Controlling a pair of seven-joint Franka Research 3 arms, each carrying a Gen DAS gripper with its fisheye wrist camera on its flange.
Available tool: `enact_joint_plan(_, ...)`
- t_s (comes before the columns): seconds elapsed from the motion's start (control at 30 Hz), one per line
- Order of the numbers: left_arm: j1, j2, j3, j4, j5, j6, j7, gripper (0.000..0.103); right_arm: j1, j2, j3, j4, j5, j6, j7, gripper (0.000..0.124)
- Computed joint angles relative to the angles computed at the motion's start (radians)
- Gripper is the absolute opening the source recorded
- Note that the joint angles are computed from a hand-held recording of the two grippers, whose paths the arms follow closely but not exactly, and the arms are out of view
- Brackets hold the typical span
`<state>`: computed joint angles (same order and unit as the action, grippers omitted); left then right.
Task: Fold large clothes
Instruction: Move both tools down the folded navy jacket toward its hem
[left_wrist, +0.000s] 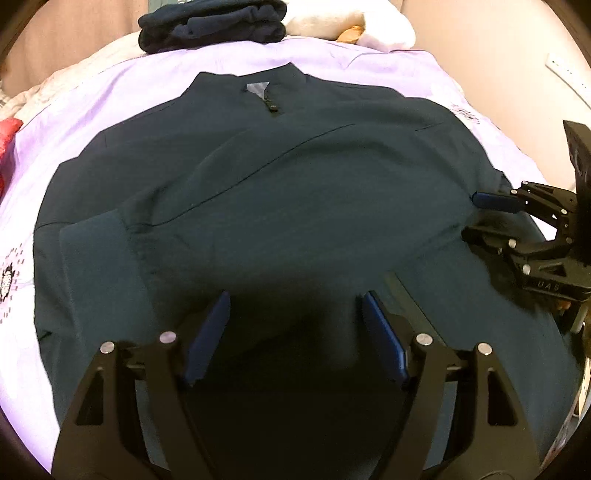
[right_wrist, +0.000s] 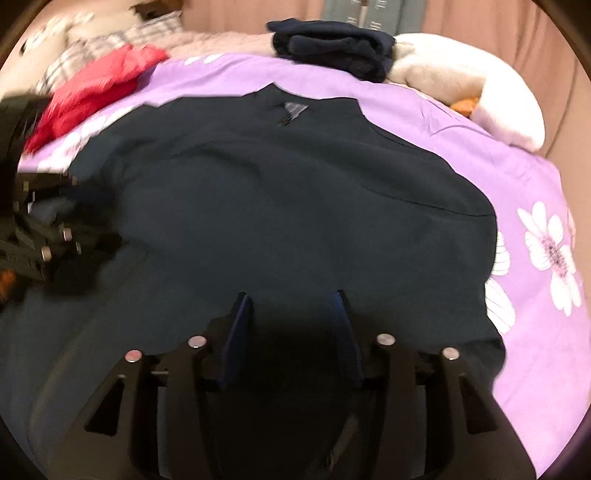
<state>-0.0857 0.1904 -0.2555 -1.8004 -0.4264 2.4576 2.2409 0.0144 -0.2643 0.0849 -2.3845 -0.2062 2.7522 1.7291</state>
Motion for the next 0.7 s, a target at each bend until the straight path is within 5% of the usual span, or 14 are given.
enact_joint_plan(0.17, 0.025, 0.003, -0.003, 0.044, -0.118, -0.007, 0.038, 0.076, 0.035, -0.035, -0.048, -0.003, 0.119, 0.036, -0.075, 0.051)
enact_joint_plan(0.37, 0.039, 0.075, 0.018, 0.109, -0.069, 0.002, -0.112, 0.075, -0.061, 0.012, -0.017, 0.042, 0.101, 0.05, 0.056, 0.051)
enact_joint_plan(0.57, 0.073, 0.019, 0.002, 0.048, -0.103, 0.002, -0.086, 0.074, -0.092, -0.053, -0.039, -0.045, 0.084, 0.018, 0.122, 0.052)
enact_joint_plan(0.7, 0.097, -0.091, 0.024, -0.044, -0.229, -0.001, -0.034, 0.089, -0.099, -0.195, -0.042, -0.133, 0.103, -0.014, 0.122, 0.052)
